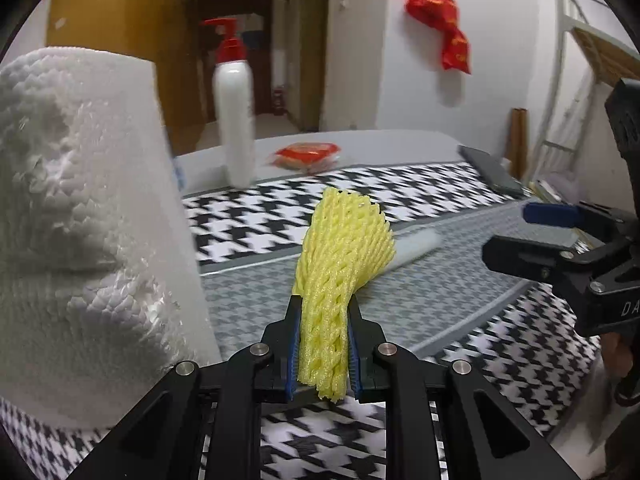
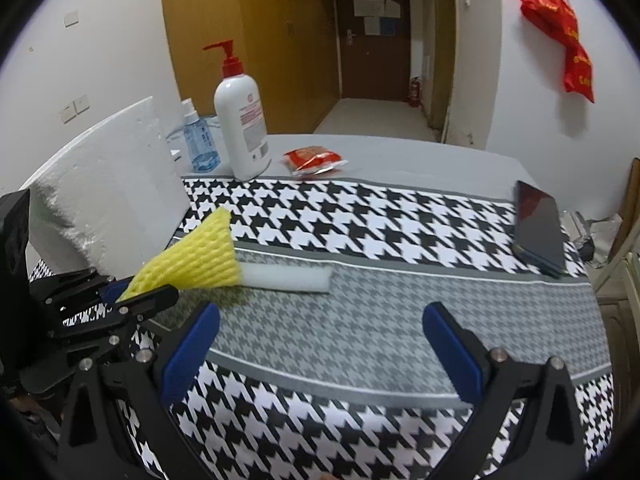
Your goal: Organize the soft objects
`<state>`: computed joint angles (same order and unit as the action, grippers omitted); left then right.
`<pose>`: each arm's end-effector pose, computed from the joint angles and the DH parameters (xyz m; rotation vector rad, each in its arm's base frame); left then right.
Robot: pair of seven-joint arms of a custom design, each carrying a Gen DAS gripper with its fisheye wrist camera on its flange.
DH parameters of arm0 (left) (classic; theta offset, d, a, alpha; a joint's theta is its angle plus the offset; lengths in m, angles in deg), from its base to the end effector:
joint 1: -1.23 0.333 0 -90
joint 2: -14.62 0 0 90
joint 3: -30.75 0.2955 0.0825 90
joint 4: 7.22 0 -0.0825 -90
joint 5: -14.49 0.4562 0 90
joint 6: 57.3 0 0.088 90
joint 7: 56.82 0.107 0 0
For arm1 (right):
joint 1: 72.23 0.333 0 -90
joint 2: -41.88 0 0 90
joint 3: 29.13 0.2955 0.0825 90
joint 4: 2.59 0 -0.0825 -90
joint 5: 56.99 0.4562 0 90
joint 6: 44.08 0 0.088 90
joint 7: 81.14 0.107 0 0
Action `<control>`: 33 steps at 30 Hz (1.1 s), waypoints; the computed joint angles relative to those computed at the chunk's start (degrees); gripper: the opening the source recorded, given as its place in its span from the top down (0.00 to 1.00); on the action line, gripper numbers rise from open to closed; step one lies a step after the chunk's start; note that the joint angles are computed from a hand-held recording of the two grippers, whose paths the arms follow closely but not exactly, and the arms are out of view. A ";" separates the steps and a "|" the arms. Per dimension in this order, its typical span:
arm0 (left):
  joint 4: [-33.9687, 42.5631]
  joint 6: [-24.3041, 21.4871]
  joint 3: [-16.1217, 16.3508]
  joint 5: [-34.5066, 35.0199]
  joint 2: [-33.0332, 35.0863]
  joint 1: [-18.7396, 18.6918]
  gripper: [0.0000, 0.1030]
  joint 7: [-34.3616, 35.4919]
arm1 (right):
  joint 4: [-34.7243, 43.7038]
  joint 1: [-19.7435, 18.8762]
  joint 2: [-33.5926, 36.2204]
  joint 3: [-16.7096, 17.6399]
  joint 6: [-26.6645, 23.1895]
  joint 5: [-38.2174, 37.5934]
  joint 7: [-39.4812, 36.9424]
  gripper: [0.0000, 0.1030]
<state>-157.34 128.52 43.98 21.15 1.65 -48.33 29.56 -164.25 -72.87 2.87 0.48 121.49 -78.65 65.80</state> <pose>0.4133 -0.3205 0.3536 -1.1243 2.3384 -1.0644 0.3957 0.2098 0.3767 -1.6229 1.8653 -0.7365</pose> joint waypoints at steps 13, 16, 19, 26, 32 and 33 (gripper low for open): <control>-1.55 1.13 5.97 5.51 -2.08 -3.47 0.80 -4.72 | 9.25 -0.82 14.82 -3.71 -0.97 -6.75 -4.19 0.13; -1.77 0.82 8.39 5.19 -2.76 -5.82 0.80 -3.91 | 11.16 0.11 17.43 -5.47 -2.20 -9.29 -4.69 0.20; -1.95 0.81 8.84 4.48 -3.10 -6.30 0.80 -3.23 | 12.56 1.77 19.59 -7.86 -2.55 -11.57 -5.48 0.20; -1.96 0.28 12.54 1.91 -3.73 -10.27 0.80 -0.06 | 15.06 4.99 23.44 -13.04 -2.47 -13.97 -7.69 0.20; -2.18 0.39 13.42 0.36 -4.03 -11.34 0.80 1.36 | 15.17 9.92 25.60 -19.11 0.69 -3.56 -17.23 0.20; -2.17 0.33 13.79 0.23 -4.12 -11.73 0.80 1.65 | 14.95 9.85 25.47 -19.01 0.98 -2.59 -17.71 0.20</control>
